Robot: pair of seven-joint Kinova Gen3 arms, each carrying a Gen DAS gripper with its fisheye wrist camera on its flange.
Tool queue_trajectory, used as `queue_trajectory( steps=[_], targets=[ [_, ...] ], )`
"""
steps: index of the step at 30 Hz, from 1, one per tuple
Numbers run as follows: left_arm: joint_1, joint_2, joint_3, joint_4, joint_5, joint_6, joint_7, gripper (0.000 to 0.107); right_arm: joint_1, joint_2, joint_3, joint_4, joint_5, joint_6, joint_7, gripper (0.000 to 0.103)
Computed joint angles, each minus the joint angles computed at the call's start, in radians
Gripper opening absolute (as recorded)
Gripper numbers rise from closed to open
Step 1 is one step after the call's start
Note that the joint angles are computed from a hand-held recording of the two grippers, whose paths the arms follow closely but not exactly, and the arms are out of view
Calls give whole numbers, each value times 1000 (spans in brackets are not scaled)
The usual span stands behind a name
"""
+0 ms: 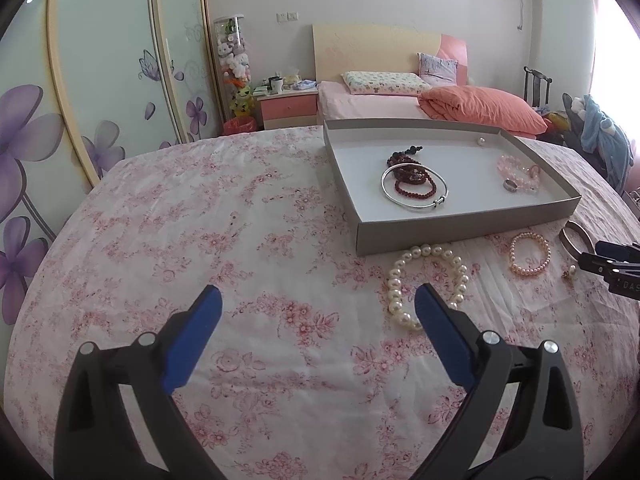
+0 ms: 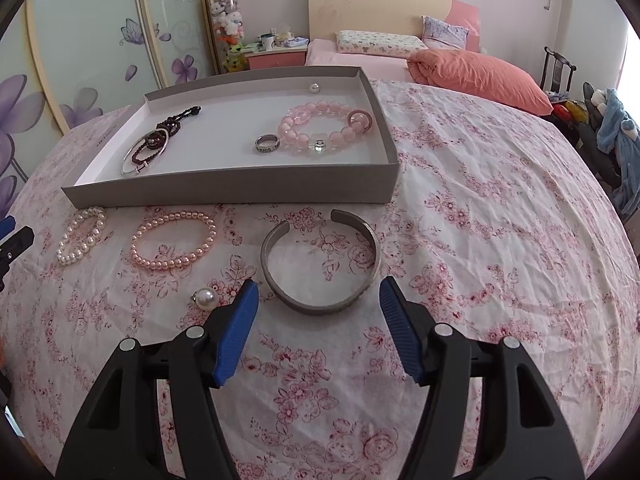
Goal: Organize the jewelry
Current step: 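Grasp the white pearl bracelet with the left tool while the right tool closes around the silver cuff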
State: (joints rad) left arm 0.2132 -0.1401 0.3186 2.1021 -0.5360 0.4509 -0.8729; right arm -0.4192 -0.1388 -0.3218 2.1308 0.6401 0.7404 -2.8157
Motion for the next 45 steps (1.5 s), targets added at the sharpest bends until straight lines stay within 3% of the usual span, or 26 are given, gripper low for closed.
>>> queue_trajectory(
  steps=[13,17,25,27,40,45],
  targets=[
    [30,17,1,-15,8,20,-7,95,-14,68,44,-49,25,6,-6,67],
    [42,18,-4,-14,11,21,-9,95,-26,82,54,-63,31,16,6,78],
    [62,31,-10,-25,9,33,-9,95,-19,89,83,-64,34,-16,46,76],
    [66,34,-12,-26,7,35,-7,95,-14,81,87,-54,27,-40,56,68],
    [132,97,-15,-78,-29,86,18,94,-37,20,1,-1,52,52,-125,68],
    [180,160,-53,-138,-35,123,21,69,-36,14,0,3,47,51,-123,68]
  ],
)
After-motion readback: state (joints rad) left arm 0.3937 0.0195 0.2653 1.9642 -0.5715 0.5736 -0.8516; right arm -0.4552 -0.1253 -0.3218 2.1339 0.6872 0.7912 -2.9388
